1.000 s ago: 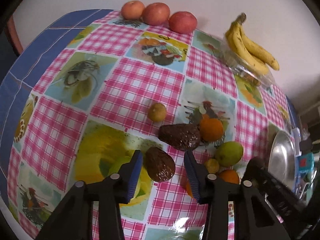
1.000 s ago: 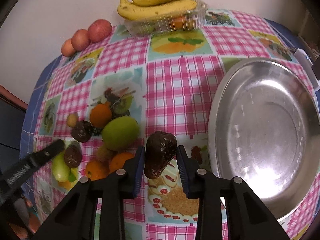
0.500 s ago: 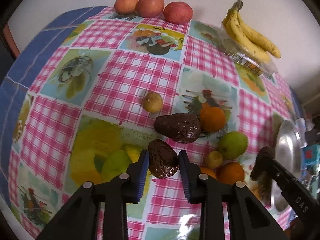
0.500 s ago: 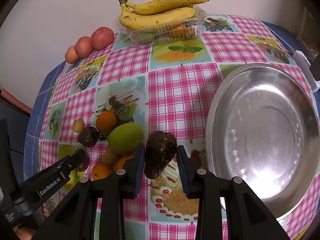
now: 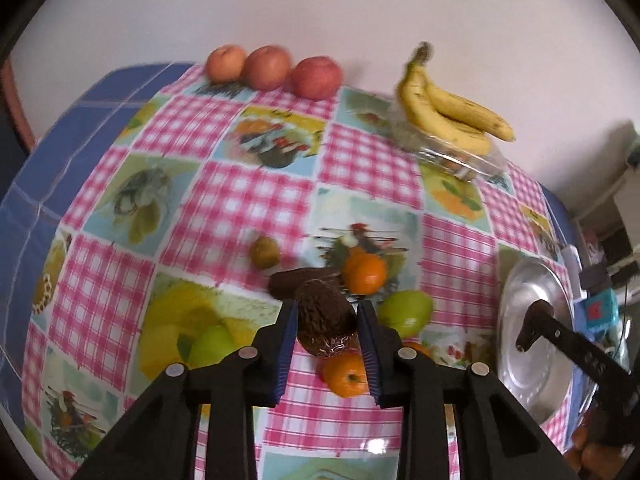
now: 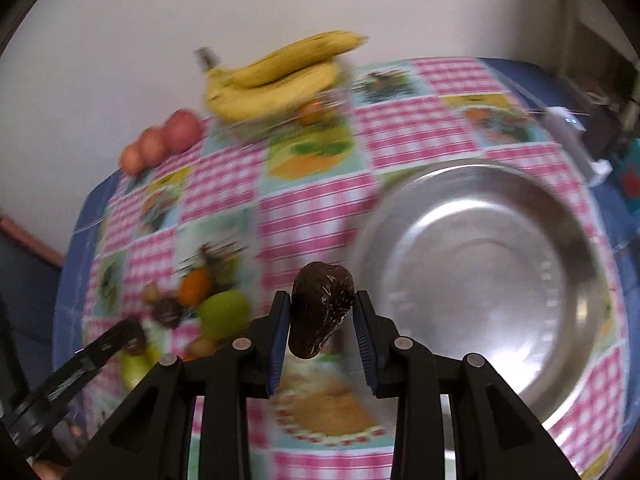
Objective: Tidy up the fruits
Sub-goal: 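Carry both held dark fruits over the steel plate with both tools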
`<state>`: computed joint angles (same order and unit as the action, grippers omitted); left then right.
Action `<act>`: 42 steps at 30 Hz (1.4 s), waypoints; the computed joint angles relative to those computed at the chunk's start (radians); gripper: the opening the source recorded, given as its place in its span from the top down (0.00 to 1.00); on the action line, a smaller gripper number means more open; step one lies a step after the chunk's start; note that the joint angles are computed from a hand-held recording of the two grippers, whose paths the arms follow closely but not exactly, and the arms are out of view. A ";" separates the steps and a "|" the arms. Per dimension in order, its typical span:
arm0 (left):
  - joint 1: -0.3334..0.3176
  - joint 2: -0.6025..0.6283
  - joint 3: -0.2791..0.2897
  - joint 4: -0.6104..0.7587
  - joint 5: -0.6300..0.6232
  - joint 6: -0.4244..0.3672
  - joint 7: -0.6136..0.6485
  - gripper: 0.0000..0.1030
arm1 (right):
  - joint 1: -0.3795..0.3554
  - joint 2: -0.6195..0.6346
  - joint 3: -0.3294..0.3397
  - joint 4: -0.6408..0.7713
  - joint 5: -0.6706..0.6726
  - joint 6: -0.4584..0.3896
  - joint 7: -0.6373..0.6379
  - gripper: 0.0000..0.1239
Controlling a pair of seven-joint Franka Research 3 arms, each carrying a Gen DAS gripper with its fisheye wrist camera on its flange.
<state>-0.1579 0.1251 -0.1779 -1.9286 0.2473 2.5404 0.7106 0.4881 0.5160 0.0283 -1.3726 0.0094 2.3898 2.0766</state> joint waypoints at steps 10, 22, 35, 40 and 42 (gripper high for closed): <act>-0.065 0.183 -0.071 0.245 -0.070 0.014 0.228 0.68 | -0.020 -0.072 -0.080 -0.089 -0.170 -0.044 0.162 0.73; -0.196 0.445 -0.051 0.568 -0.019 -0.092 0.337 0.68 | -0.075 -0.073 -0.074 -0.117 -0.201 -0.067 0.209 0.73; -0.217 0.495 -0.041 0.597 -0.023 -0.109 0.346 0.68 | -0.088 -0.046 -0.075 -0.124 -0.176 -0.087 0.221 0.73; -0.205 0.495 -0.050 0.596 -0.046 -0.105 0.346 0.68 | -0.086 -0.043 -0.075 -0.118 -0.179 -0.090 0.222 0.73; -0.198 0.490 -0.055 0.590 -0.057 -0.106 0.351 0.68 | -0.091 -0.048 -0.073 -0.126 -0.169 -0.084 0.221 0.72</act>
<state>-0.3562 0.6146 -0.2329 -1.3390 0.1900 2.4349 1.0615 0.3970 0.4681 -0.0442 -1.4983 -0.1597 2.3056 2.2972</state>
